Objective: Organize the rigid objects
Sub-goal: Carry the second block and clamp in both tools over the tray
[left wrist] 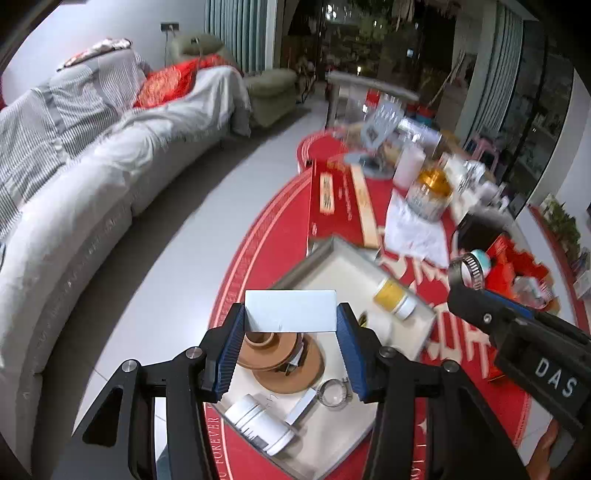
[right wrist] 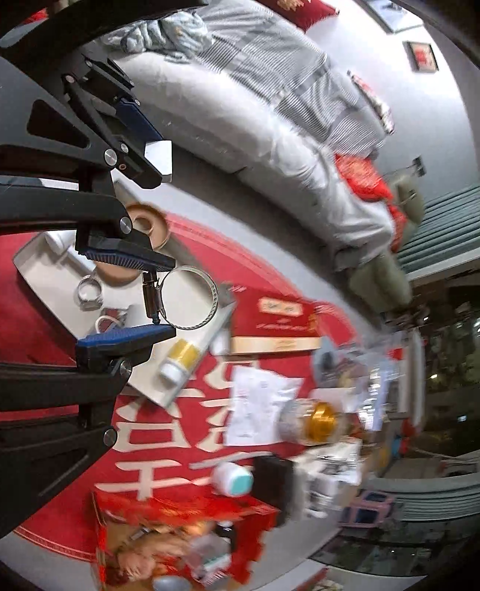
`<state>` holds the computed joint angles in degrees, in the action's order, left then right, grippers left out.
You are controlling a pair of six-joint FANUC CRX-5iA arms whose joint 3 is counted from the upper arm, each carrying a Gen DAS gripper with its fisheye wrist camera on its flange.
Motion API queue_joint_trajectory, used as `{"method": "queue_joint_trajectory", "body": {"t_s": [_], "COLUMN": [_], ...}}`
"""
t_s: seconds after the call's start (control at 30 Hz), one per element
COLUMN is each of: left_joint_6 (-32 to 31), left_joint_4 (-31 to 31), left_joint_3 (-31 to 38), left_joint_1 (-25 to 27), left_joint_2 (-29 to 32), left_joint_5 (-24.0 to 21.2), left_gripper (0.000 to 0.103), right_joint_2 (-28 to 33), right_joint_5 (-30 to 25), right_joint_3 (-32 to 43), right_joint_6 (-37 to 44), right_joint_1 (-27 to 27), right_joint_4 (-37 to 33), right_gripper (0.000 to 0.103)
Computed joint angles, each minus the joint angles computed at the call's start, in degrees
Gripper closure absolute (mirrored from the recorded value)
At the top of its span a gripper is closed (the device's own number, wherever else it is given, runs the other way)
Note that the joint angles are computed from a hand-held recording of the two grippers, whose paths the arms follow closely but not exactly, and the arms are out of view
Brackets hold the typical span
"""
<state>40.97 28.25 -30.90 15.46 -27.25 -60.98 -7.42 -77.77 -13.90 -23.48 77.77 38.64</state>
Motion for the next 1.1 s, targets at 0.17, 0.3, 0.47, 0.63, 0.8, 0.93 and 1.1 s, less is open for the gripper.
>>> {"method": "queue_joint_trajectory", "body": {"t_s": [0.17, 0.3, 0.47, 0.63, 0.8, 0.93, 1.1], "left_joint_6": [4.81, 6.82, 7.9, 9.03, 9.24, 9.22, 9.86], "left_joint_4": [-4.31, -6.54, -8.33, -9.39, -9.87, -10.08, -10.75], "left_joint_3": [0.16, 0.39, 0.77, 1.27, 1.58, 1.56, 1.96], "left_joint_1": [-4.84, -7.81, -9.23, -9.81, -10.19, -10.23, -10.68], "left_joint_2": [3.88, 5.75, 7.16, 8.24, 8.84, 9.17, 9.88], "left_joint_5": [3.67, 5.92, 6.41, 6.95, 7.37, 7.54, 7.72], "left_gripper": [0.05, 0.05, 0.05, 0.05, 0.05, 0.05, 0.05], "right_joint_2": [-0.94, -1.43, -1.88, -1.87, -1.59, -1.4, -1.13], "right_joint_5": [5.03, 6.58, 8.47, 9.59, 10.42, 10.74, 10.89], "right_joint_3": [-4.33, -5.87, -7.19, -7.61, -7.62, -7.65, -7.61], "right_joint_6": [-0.14, 0.98, 1.87, 2.49, 3.27, 3.82, 4.35], "right_joint_1": [-3.06, -4.52, -5.99, -7.05, -7.9, -8.35, -8.9], "right_joint_4": [-4.46, -6.69, -8.18, -8.97, -9.64, -10.33, -11.18], "right_gripper": [0.072, 0.072, 0.072, 0.072, 0.072, 0.072, 0.072]}}
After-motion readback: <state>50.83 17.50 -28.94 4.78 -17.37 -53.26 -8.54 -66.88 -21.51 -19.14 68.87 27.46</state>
